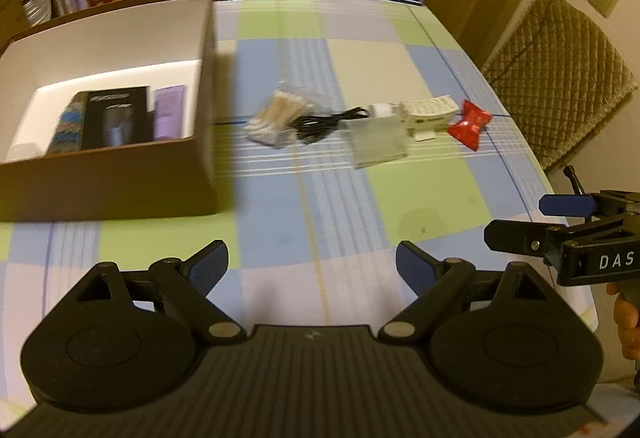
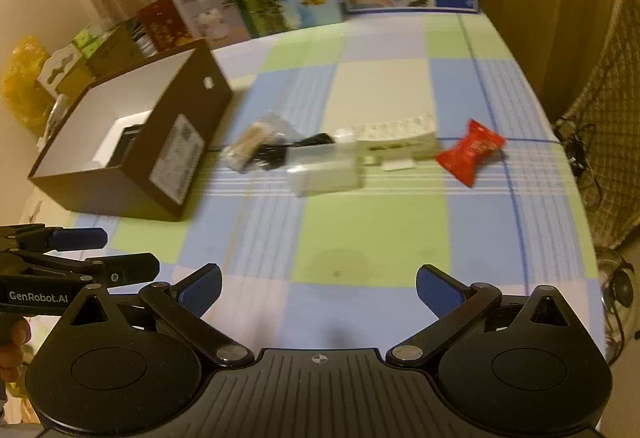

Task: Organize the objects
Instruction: 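Move both tools away from the box toward the loose items on the table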

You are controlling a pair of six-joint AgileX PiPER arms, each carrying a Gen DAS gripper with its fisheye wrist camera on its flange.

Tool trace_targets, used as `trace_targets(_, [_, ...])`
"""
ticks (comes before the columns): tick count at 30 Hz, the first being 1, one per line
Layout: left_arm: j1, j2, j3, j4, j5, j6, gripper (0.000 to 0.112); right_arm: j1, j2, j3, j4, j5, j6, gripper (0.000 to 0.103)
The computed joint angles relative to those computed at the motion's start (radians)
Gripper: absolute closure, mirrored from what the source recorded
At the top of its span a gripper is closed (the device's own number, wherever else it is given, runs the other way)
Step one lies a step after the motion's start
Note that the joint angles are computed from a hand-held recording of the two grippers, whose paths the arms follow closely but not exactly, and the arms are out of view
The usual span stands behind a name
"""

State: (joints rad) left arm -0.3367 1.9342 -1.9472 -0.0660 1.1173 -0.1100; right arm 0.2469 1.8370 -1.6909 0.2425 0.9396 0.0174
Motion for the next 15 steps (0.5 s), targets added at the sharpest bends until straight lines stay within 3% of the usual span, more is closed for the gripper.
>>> trace_targets(15, [-0.070, 0.296, -0.369, -0.040, 0.051, 0.141, 0.024, -0.137, 0.015, 0.058, 0.019, -0.056, -0.010, 0.002])
